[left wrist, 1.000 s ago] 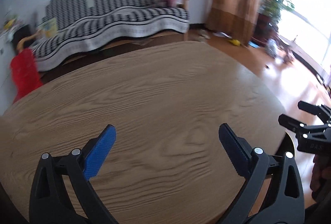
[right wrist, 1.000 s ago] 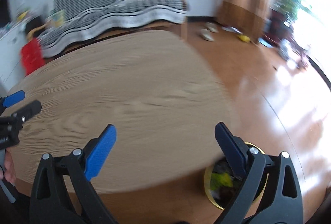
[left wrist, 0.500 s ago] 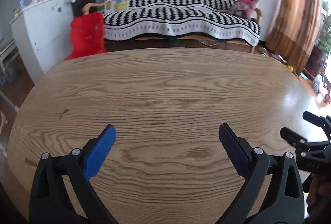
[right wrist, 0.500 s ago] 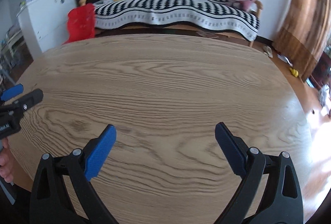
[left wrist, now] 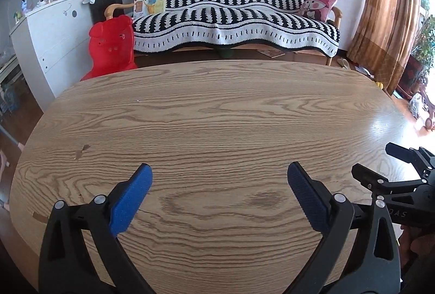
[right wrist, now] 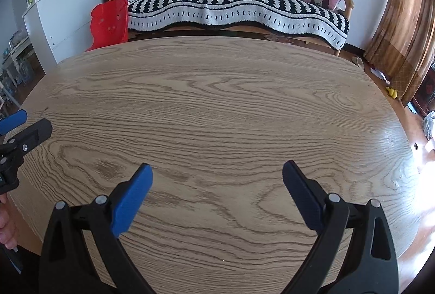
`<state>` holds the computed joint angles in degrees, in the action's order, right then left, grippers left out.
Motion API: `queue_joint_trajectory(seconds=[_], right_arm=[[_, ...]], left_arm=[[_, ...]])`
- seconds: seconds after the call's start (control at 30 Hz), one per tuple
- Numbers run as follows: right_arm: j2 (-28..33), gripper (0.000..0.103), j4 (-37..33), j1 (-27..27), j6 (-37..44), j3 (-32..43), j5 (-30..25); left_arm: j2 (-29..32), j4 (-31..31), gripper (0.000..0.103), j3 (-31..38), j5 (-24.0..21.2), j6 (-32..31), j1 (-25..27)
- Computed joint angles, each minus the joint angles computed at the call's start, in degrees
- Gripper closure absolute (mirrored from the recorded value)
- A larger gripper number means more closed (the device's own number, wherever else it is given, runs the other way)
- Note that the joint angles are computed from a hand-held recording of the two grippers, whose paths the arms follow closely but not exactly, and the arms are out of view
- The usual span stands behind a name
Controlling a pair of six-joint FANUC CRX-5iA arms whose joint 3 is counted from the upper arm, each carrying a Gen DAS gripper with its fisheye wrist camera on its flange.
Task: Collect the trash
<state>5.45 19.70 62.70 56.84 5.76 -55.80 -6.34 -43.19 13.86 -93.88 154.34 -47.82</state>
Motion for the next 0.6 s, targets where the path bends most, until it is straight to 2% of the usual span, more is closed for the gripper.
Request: queue_joint_trajectory(seconds=[0.6], right_arm=[[-0.9, 0.010, 0.6, 0.2, -0.6, -1.5, 0.6]], left_arm=[[0.4, -0.1, 0.006, 0.2, -0.8, 0.0, -0.3]])
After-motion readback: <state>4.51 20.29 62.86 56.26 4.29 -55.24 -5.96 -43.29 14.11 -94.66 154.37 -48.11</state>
